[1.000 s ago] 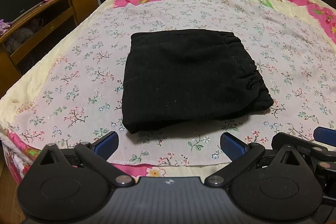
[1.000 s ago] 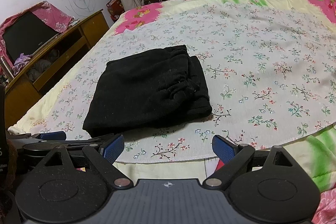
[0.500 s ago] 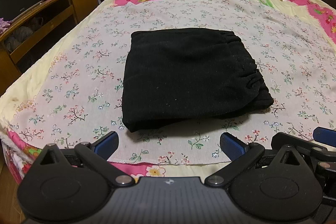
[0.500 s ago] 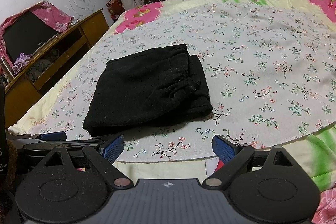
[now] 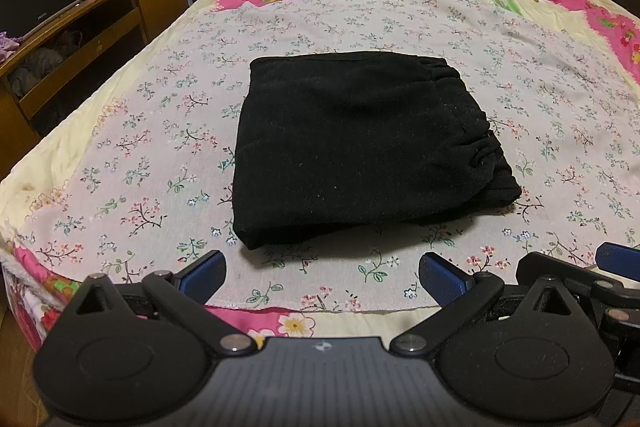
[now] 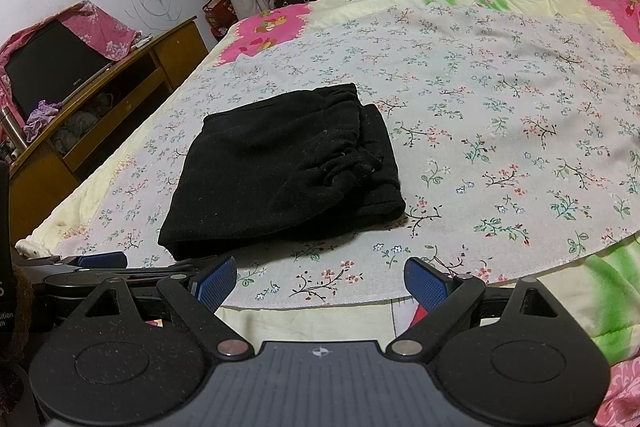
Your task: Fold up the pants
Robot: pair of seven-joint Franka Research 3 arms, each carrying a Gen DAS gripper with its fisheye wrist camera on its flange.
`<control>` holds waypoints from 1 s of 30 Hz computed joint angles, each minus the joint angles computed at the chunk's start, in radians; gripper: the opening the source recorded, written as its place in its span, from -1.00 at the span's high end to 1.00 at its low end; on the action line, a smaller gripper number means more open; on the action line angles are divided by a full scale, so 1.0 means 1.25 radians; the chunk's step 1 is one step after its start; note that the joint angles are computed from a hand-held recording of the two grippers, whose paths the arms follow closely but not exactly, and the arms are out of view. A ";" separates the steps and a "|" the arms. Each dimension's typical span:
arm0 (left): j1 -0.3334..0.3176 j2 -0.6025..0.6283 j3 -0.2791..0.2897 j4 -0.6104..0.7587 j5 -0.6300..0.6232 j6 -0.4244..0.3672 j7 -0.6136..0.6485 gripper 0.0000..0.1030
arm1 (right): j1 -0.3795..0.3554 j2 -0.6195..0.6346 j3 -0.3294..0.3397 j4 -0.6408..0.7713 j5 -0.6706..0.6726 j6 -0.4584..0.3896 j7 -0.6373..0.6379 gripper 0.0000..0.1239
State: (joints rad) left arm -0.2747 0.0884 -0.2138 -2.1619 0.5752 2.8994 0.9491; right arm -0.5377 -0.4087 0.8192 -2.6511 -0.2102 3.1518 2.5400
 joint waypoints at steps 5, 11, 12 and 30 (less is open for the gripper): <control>0.000 0.000 0.000 -0.001 -0.003 -0.001 0.002 -1.00 | 0.005 0.004 -0.006 0.001 -0.001 -0.001 0.000 -0.35; 0.000 0.001 0.000 -0.002 -0.005 -0.001 0.005 -1.00 | 0.005 0.005 -0.007 0.000 -0.004 -0.002 0.001 -0.35; 0.000 0.001 -0.001 -0.003 -0.007 -0.001 0.007 -1.00 | 0.006 0.006 -0.008 0.000 -0.004 -0.002 0.001 -0.35; -0.001 0.005 0.000 0.001 -0.011 -0.004 0.015 -1.00 | 0.012 0.007 -0.017 -0.002 -0.010 -0.003 0.001 -0.35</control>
